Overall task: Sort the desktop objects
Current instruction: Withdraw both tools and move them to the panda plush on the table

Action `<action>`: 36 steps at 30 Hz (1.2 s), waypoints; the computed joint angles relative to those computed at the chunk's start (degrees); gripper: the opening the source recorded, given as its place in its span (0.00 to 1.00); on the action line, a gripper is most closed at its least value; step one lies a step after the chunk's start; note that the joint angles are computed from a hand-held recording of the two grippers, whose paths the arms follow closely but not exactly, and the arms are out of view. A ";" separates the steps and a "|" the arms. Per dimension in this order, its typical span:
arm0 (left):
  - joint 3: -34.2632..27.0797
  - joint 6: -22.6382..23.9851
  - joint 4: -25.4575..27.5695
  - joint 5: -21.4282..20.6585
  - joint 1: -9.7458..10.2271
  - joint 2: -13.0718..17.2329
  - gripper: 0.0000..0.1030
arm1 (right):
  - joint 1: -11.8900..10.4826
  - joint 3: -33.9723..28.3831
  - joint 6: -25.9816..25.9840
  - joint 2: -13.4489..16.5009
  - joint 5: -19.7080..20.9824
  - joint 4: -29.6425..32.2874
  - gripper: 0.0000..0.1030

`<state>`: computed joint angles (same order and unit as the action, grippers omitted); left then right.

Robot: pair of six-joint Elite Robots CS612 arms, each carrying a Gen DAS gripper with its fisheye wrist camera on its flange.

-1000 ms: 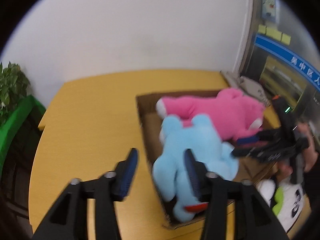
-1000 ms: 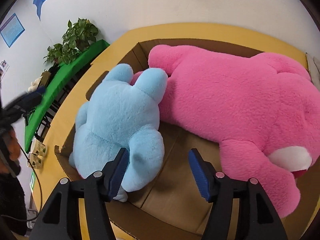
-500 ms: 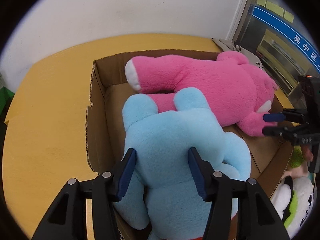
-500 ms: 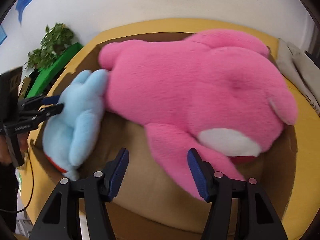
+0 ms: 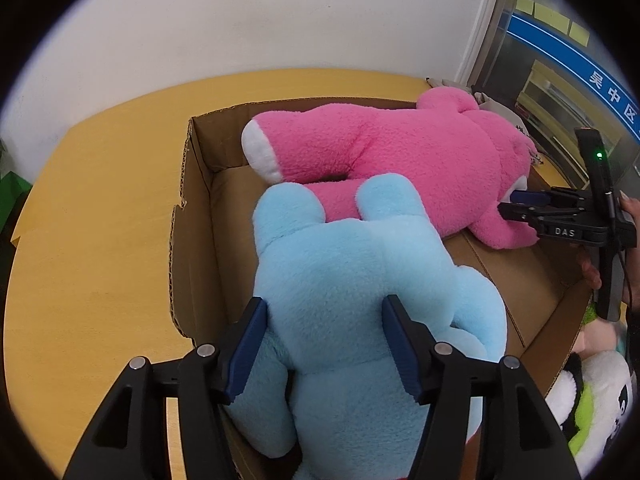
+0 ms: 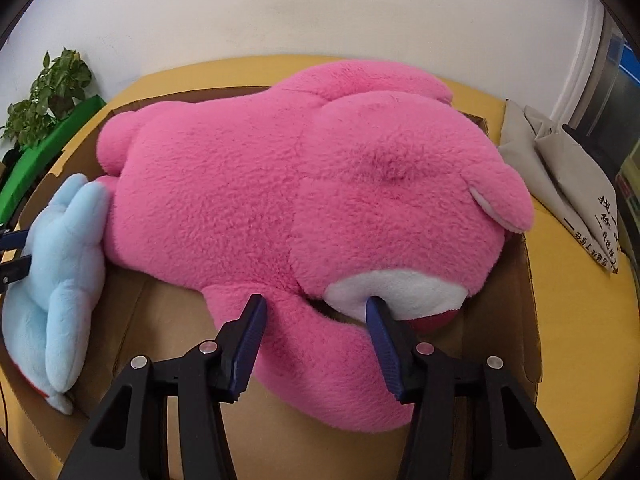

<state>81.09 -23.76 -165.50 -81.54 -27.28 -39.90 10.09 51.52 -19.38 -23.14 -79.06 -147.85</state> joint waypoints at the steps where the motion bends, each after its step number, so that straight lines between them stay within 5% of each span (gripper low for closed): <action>1: -0.03 -0.04 0.03 -0.03 -0.01 0.01 0.59 | 0.07 -0.11 0.07 0.02 -0.25 0.52 0.56; 3: -0.17 -0.56 0.00 -0.02 0.03 0.10 0.62 | 0.16 0.26 0.05 -0.20 -0.25 0.74 0.59; 7: 0.74 -1.58 -2.04 -0.54 0.25 -0.30 0.66 | -0.55 5.09 0.43 -2.89 1.87 -2.84 0.87; 12: 4.56 -2.09 -4.36 1.50 -0.42 -3.05 0.67 | -2.15 14.12 0.77 -8.76 8.43 -9.21 0.95; 15: 9.41 -2.26 -10.59 0.05 -1.24 -5.95 0.67 | -3.23 20.58 0.14 -13.12 11.87 -13.75 0.97; 21: 18.50 -6.42 -20.19 -4.16 -4.52 -10.10 0.75 | -5.79 33.64 -8.46 -21.31 19.83 -14.30 0.99; 27: 21.59 -15.11 -27.17 -11.45 -6.83 -7.51 0.75 | -5.56 40.79 -18.07 -23.49 18.15 -7.80 0.97; 36: 20.96 -24.33 -34.24 -18.07 -8.41 -2.64 0.75 | -4.64 44.52 -13.91 -23.39 18.09 -11.59 0.94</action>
<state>102.05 -48.09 -199.74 -99.61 -35.69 -42.54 5.45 96.05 -33.29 -46.53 -60.97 -159.44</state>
